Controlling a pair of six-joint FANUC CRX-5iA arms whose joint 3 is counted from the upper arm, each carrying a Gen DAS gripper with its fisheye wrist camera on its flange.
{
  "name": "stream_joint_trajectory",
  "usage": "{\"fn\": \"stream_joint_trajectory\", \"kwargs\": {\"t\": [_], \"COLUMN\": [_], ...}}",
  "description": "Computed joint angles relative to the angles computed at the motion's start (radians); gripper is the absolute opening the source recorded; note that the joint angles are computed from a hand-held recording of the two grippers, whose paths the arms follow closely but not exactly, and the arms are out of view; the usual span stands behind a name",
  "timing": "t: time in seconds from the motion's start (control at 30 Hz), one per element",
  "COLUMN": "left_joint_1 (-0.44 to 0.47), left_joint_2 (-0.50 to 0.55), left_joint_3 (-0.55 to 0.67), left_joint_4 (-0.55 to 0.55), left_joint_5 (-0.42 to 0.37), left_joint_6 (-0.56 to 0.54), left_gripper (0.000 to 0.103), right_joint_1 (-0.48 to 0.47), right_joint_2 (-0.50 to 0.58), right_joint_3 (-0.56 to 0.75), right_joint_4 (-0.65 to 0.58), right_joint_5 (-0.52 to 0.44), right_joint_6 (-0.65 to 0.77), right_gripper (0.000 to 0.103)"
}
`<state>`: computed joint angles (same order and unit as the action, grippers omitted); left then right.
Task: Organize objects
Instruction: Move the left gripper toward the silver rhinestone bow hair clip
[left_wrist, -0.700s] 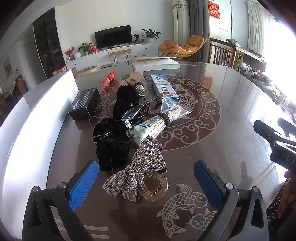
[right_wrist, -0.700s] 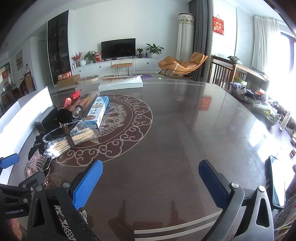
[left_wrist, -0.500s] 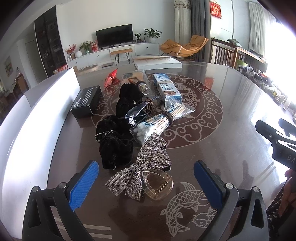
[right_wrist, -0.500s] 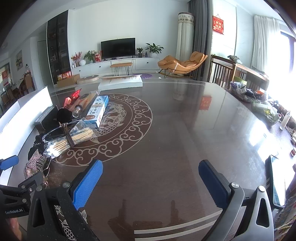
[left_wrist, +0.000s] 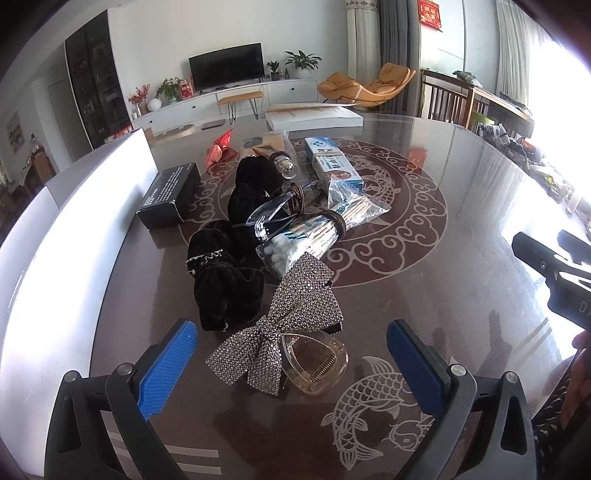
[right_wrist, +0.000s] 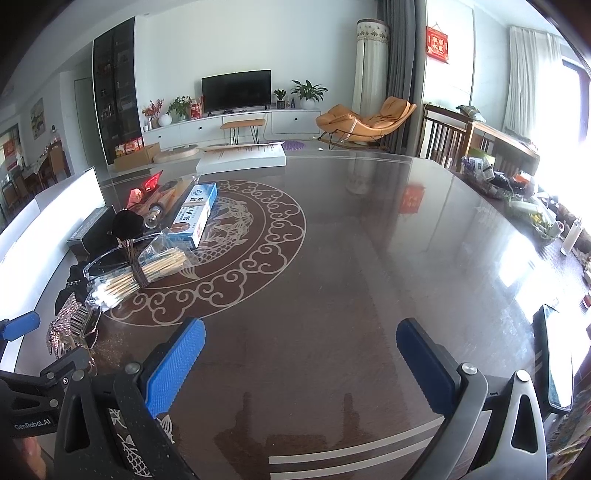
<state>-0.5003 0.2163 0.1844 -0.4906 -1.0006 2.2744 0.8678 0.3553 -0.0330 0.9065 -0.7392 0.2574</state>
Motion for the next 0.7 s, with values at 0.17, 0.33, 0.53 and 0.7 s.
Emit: {"fn": "stream_joint_trajectory", "kwargs": {"t": [0.17, 0.33, 0.53, 0.7], "left_joint_1": [0.002, 0.003, 0.008, 0.008], "left_joint_2": [0.001, 0.002, 0.002, 0.002], "left_joint_3": [-0.002, -0.005, -0.006, -0.007], "left_joint_4": [0.005, 0.009, 0.017, 0.017], "left_joint_5": [-0.002, -0.002, -0.003, -0.004], "left_joint_6": [-0.004, -0.005, -0.008, -0.008], "left_gripper": [0.103, 0.103, 0.103, 0.103], "right_joint_1": [0.001, 0.002, 0.003, 0.003], "right_joint_2": [0.002, 0.004, 0.006, 0.006], "right_joint_3": [0.002, 0.004, 0.004, 0.005], "right_joint_4": [-0.004, -0.004, -0.007, -0.011], "right_joint_5": [-0.001, -0.002, 0.000, -0.001], "right_joint_6": [0.008, 0.009, 0.013, 0.018], "right_gripper": [0.103, 0.103, 0.103, 0.103]}}
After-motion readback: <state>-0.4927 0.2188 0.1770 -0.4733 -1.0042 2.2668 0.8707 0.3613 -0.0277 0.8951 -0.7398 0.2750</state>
